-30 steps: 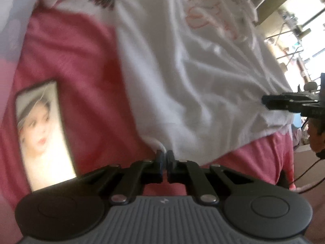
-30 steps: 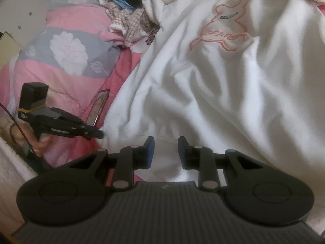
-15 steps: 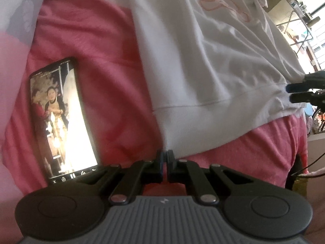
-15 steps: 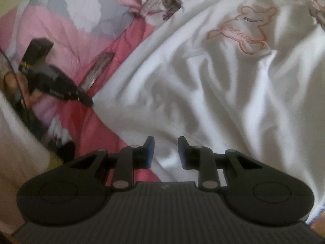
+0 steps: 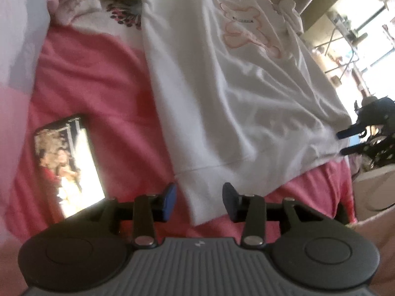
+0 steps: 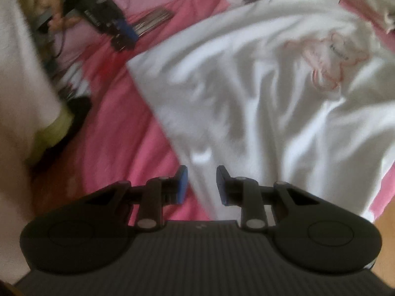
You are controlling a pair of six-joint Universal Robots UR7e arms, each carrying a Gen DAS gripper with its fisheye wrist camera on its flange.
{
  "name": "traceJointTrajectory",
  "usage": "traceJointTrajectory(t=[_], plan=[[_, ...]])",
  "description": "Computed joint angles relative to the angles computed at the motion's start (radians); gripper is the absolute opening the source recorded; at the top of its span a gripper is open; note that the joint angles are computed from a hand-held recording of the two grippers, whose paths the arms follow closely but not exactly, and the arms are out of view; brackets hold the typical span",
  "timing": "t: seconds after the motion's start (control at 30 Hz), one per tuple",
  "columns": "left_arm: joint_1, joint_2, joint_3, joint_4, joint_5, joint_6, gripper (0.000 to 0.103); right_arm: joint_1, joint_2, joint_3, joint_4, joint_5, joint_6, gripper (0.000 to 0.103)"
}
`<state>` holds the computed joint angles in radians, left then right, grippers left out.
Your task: Fold clothes
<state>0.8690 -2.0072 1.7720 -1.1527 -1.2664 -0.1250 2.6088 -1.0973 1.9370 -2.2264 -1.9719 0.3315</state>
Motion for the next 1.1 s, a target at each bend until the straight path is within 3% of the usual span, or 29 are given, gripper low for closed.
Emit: traceJointTrajectory(t=[0.17, 0.27, 0.37, 0.43, 0.5, 0.67, 0.83, 0.97, 1.1], plan=[[0.035, -0.027, 0.068, -0.007, 0.009, -0.05, 0.036, 0.014, 0.072, 0.024, -0.111, -0.05, -0.097, 0.024], [0.044, -0.043, 0.087, -0.006, 0.02, -0.067, 0.03, 0.017, 0.102, 0.021, -0.106, -0.077, -0.131, 0.023], [0.039, -0.044, 0.091, -0.004, 0.023, -0.066, 0.028, 0.02, 0.118, 0.023, -0.09, -0.114, -0.117, 0.014], [0.037, -0.043, 0.09, 0.0, 0.026, -0.062, 0.025, 0.015, 0.109, 0.027, -0.088, -0.106, -0.077, 0.004], [0.032, -0.046, 0.09, 0.004, 0.029, -0.058, 0.022, 0.009, 0.098, 0.028, -0.09, -0.084, -0.057, 0.002], [0.011, -0.053, 0.092, 0.022, 0.038, -0.044, 0.012, 0.01, 0.08, 0.02, -0.044, -0.014, -0.082, 0.001], [0.0, -0.06, 0.096, 0.029, 0.039, -0.044, 0.012, 0.001, 0.088, 0.032, -0.046, -0.007, -0.053, 0.001], [-0.007, -0.067, 0.099, 0.035, 0.039, -0.041, 0.012, -0.017, 0.059, 0.075, -0.111, 0.025, 0.057, 0.005], [-0.008, -0.07, 0.092, 0.042, 0.047, -0.024, 0.013, -0.015, -0.048, 0.172, -0.218, 0.022, 0.264, 0.013]])
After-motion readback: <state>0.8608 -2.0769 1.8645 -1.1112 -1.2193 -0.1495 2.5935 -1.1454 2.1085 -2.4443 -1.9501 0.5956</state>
